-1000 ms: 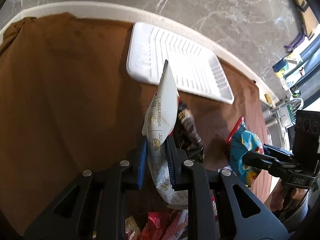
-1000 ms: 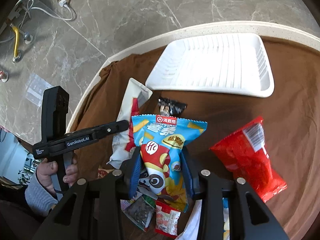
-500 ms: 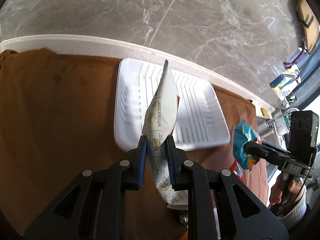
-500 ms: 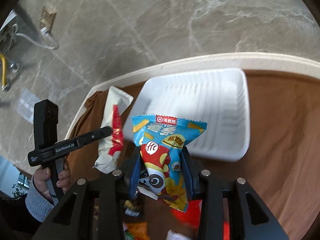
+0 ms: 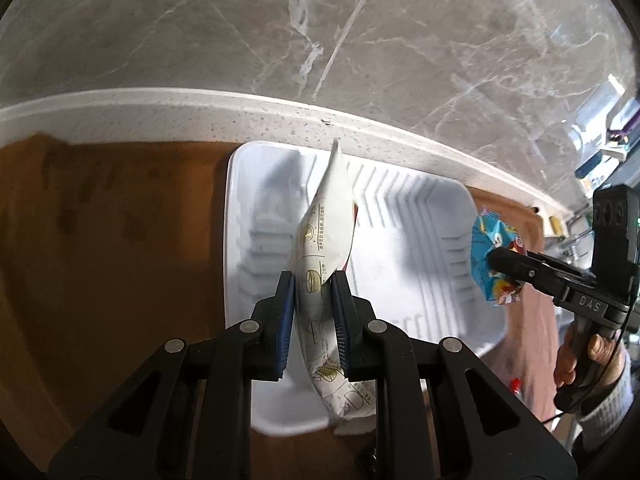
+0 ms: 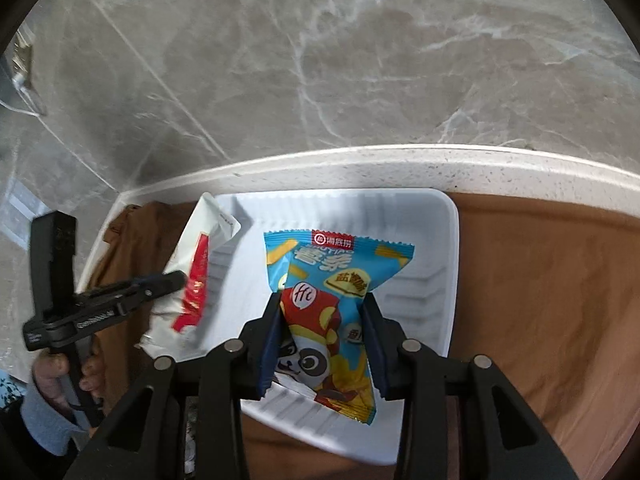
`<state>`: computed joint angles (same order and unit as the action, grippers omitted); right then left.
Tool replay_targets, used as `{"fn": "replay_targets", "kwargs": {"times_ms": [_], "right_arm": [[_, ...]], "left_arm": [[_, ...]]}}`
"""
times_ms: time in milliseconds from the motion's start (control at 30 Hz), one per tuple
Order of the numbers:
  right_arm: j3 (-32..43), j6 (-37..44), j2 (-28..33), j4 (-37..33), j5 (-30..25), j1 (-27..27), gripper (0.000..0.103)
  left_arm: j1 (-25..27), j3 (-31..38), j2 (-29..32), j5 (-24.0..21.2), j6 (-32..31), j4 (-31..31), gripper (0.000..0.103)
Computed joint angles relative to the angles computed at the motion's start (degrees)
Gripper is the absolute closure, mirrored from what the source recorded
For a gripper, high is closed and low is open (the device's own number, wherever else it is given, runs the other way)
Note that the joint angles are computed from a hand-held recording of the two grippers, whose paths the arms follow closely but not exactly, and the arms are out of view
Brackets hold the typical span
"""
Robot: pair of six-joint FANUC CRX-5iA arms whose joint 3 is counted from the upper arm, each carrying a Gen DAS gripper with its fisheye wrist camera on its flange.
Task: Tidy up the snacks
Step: 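Carry both packets over the white tray and open both tools to release them, then grasp the black chocolate packet with the left tool while the right grasps the red bag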
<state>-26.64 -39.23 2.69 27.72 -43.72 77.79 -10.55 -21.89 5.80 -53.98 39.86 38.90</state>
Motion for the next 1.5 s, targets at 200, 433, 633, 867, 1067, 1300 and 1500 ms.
{"fn": "replay_targets", "kwargs": {"times_ms": [200, 433, 633, 867, 1067, 1300, 1500], "right_arm": [[3.9, 8.7, 3.8, -7.6, -2.7, -1.6, 0.06], [8.3, 12.4, 6.1, -7.9, -10.3, -0.7, 0.048], [9.2, 9.7, 4.3, -3.4, -15.7, 1.1, 0.043], [11.8, 8.9, 2.0, -1.0, -20.4, 5.2, 0.04], [17.6, 12.0, 3.2, -2.3, -25.2, 9.5, 0.036], [24.6, 15.1, 6.8, -8.5, -29.4, 14.4, 0.033], [28.1, 16.3, 10.3, -12.8, -29.5, 16.1, 0.033]], "left_arm": [[-2.6, 2.2, 1.9, 4.7, 3.1, -5.2, 0.086], [-1.9, 0.4, 0.5, 6.7, 1.4, -4.2, 0.086], [-0.9, -2.7, -4.2, 9.2, -2.0, 0.2, 0.086], [2.7, -6.9, -10.8, 2.6, -5.5, 4.3, 0.086], [5.9, -11.4, -15.6, -6.9, -6.9, 3.2, 0.086], [8.5, -16.5, -20.0, -14.1, -6.2, -1.3, 0.086], [10.0, -19.7, -23.4, -17.5, -6.2, -2.7, 0.086]]}}
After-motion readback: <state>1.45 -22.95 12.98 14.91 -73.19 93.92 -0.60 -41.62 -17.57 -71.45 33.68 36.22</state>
